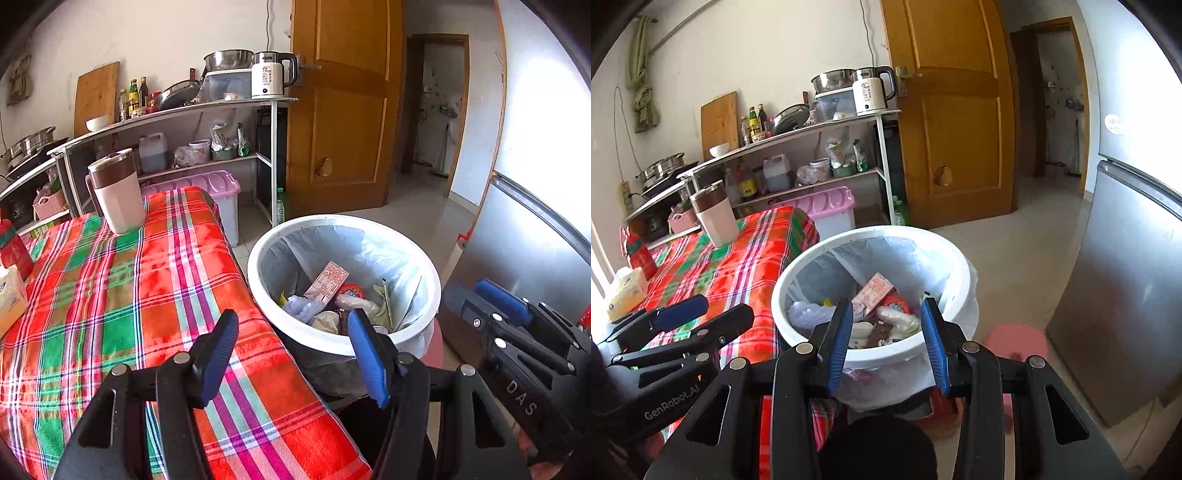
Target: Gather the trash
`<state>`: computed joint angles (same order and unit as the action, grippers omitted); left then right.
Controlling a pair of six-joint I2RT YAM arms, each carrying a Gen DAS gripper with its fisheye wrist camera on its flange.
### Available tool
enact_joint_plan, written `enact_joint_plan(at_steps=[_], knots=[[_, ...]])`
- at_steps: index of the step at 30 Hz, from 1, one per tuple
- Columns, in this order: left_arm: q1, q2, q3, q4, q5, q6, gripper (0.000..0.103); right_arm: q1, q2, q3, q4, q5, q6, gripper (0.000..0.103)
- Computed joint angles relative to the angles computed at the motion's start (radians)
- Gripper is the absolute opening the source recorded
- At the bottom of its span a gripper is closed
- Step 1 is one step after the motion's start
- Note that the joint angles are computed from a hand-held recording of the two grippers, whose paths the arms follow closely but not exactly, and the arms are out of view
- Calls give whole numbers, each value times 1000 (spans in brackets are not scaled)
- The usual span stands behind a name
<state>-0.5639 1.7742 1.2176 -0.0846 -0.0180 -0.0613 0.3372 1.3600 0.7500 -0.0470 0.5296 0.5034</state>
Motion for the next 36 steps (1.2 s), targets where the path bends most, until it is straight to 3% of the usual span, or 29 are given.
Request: enact_joint_plan(at_steps=[36], knots=[[4, -26, -22, -10, -26, 4, 67, 32, -10, 5, -3, 7, 15, 39]])
